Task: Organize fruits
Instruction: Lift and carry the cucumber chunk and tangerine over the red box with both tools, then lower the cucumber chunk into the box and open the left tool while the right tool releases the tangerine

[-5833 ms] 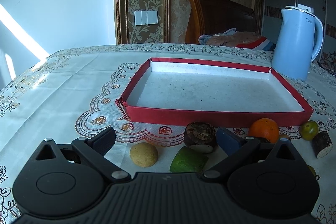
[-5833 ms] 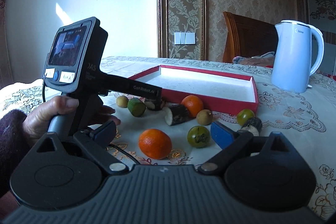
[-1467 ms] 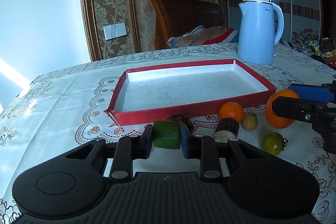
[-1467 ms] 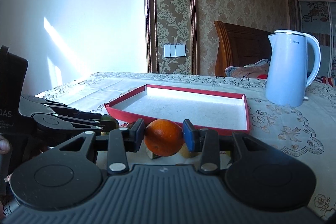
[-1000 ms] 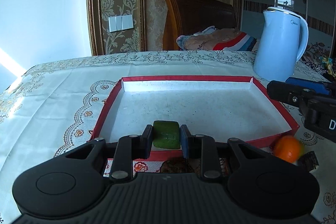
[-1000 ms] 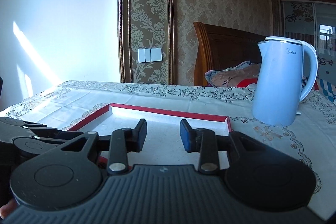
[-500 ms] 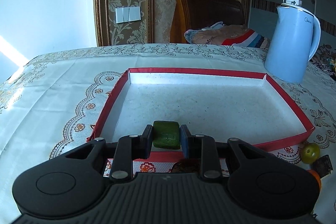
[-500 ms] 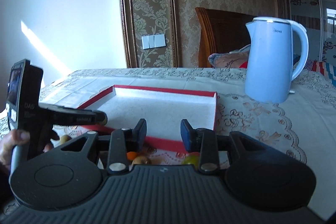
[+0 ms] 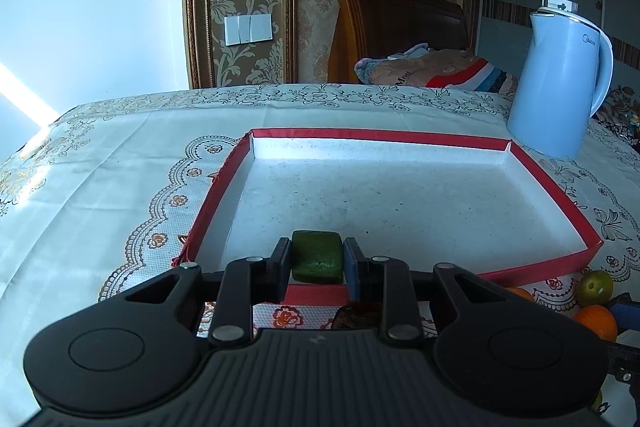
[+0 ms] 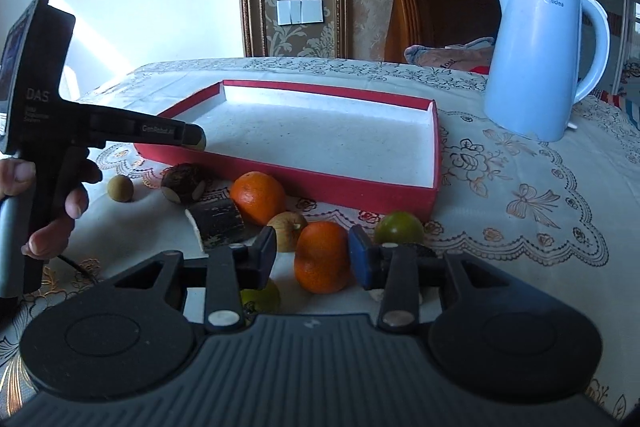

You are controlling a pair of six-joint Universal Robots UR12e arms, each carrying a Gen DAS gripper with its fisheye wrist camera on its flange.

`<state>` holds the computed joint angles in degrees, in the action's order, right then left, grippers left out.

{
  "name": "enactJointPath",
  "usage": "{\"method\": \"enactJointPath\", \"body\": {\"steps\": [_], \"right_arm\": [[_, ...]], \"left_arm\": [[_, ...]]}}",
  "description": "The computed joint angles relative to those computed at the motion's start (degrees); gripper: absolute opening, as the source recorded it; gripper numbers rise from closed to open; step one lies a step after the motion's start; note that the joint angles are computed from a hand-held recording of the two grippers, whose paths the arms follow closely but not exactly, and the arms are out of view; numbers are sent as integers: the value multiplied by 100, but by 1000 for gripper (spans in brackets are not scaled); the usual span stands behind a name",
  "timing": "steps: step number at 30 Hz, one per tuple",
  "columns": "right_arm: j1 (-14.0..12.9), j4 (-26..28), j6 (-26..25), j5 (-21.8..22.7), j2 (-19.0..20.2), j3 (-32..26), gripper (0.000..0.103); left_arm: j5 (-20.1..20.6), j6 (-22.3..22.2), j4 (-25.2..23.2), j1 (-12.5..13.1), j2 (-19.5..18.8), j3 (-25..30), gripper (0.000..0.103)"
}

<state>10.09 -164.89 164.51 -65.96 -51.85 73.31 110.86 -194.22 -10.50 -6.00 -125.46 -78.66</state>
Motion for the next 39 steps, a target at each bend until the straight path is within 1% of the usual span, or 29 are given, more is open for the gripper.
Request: {"method": "enactJointPath", "body": {"steps": [1,2,3,4,10,13,15,18,20,22,25,27,29,33,39], "right_arm": [[10,5,-43,-54,11,-14,39],[36,-1,-191,-164,19,-22,38],[87,-48,-378,-412,37,-31,34],[121,-128,-420,-597,57,-30,33],[133,-462,-575,-603,64,51,31],[150,-827,-621,-649,69,101,31],[155,-921,-573,-631,85,48,31],[196,-916,-389,-692,230,-287,31],[224,-740,-92,-721,381,-620,31],[257,-430,218,-776,581,-1042,31],[294,120,688,-856,912,-1686,31],[317,431,869,-954,1122,-2070,31],[335,732,980,-1051,1304,-2397,31],[354,1114,1145,-1202,1575,-2872,31],[404,1203,1081,-1302,1789,-3229,31]], "left_arm": [[13,0,21,-4,1,-10,27],[5,5,28,-2,2,-12,27],[-4,9,22,0,2,-11,27],[-3,8,15,-1,2,-11,27],[43,55,62,-12,2,-27,27],[37,43,56,-12,4,-26,27],[7,0,27,-8,8,-13,27],[-131,-167,-119,30,19,56,27],[-69,-199,-196,28,-6,135,27],[61,-179,-285,10,-62,256,27],[123,-107,-394,-5,-153,426,27],[183,-72,-471,-9,-229,554,27],[185,-20,-554,0,-305,687,27],[225,-27,-753,28,-449,929,27],[258,-106,-1125,55,-619,1224,27]]}}
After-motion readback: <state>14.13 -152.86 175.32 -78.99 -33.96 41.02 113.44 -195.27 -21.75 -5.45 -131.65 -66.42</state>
